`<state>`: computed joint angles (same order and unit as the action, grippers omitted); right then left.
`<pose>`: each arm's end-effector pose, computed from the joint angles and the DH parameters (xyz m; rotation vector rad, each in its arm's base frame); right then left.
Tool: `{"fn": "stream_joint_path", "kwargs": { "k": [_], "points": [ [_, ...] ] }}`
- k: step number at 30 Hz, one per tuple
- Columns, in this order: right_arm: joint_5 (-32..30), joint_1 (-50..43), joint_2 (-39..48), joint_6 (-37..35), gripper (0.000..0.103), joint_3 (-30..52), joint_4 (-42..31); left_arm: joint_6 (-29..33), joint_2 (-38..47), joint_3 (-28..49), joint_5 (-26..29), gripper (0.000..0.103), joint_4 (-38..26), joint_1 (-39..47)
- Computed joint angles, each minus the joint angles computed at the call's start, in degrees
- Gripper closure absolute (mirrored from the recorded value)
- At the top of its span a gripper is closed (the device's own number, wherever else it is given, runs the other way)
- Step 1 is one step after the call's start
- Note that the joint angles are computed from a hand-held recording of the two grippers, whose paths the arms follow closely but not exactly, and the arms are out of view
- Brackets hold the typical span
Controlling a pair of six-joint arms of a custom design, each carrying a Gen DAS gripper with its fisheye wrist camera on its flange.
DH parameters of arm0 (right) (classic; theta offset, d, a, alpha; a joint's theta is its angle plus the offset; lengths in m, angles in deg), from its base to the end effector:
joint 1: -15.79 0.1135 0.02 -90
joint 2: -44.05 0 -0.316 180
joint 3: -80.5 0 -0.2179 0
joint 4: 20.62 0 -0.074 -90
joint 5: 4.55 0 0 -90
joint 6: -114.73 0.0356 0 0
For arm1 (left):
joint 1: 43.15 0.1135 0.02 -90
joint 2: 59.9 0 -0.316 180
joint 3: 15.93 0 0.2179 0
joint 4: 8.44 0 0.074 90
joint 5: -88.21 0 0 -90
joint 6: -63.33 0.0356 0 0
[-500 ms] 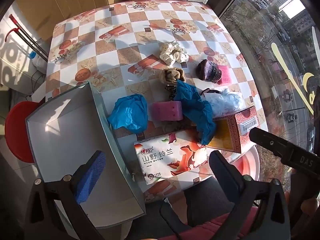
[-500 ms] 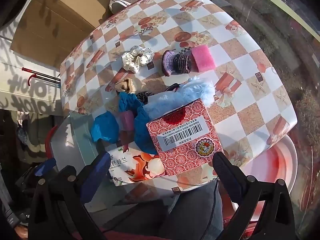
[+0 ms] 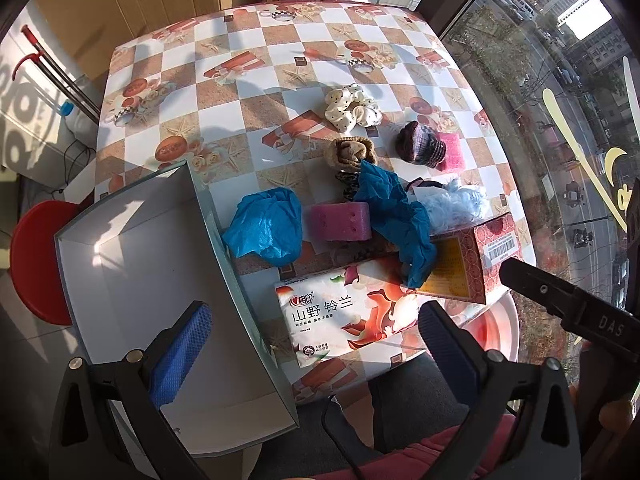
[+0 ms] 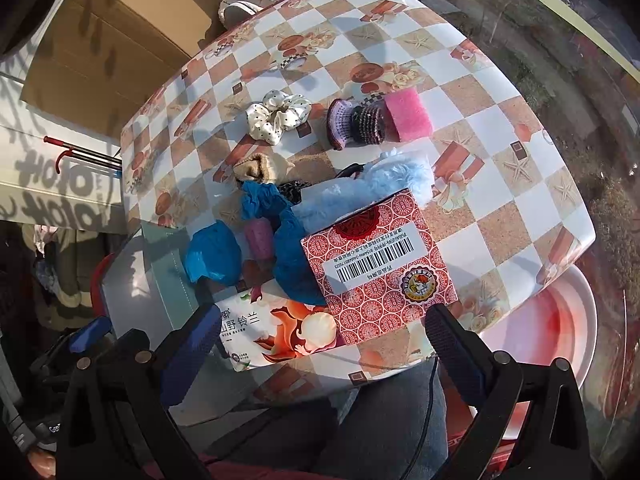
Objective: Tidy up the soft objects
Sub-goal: 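Move both tools toward the white polka-dot scrunchie and pink sponge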
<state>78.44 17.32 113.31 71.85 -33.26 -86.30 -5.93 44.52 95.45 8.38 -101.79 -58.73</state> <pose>0.1652 0.0088 0.2957 1.0659 2.6204 0.3770 0.3083 -0.0925 0.3371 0.9616 2.9042 -0.2676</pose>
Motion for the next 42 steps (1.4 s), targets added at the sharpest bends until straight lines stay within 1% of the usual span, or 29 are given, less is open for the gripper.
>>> {"fn": "stream_joint_path", "kwargs": {
  "k": [5,9,14,21,23,25,27,29,31,34,38,42],
  "points": [
    [0.77,1.44,0.03,1.72,0.001,0.27,-0.07,1.67,0.61,1.16,0.60,0.000,-1.03,1.01],
    [1.12,2.21,-0.01,2.78,0.001,0.20,-0.02,1.58,0.37,0.35,1.98,0.000,-0.44,1.18],
    [1.21,2.40,-0.23,2.81,0.001,0.03,-0.02,1.58,0.87,1.22,1.79,0.000,-1.69,1.22],
    [2.03,4.31,0.05,4.77,0.001,0.16,0.10,1.48,2.03,2.96,1.11,0.000,-4.45,0.93],
    [2.01,4.32,-0.02,4.77,0.001,0.17,0.01,1.81,2.46,3.22,2.33,0.000,-5.16,1.26],
    [2.06,4.32,-0.08,4.71,0.001,0.16,-0.01,1.52,0.77,0.89,1.24,0.000,-1.40,0.95],
    [2.12,4.39,-0.19,4.91,0.001,0.16,-0.08,1.45,1.28,1.81,0.57,0.000,-2.66,0.81],
    [2.27,4.51,-0.15,5.10,0.001,0.11,0.01,1.47,1.26,1.81,0.14,0.000,-2.56,0.74],
    [2.46,4.85,-0.37,5.58,0.001,-0.15,0.01,1.46,2.73,3.97,0.40,0.000,-5.99,0.87],
    [2.59,4.97,-0.98,6.14,0.001,-0.84,-0.19,2.30,1.95,1.51,2.02,0.000,-3.84,1.65],
    [2.05,3.91,-1.98,6.29,0.001,-1.90,-1.00,2.06,2.10,-0.24,2.41,0.000,-4.41,1.23],
    [0.92,-0.92,-3.41,3.55,0.001,-2.45,-2.73,0.64,2.03,-3.16,-0.36,0.000,-2.63,-1.14]
  ]
}}
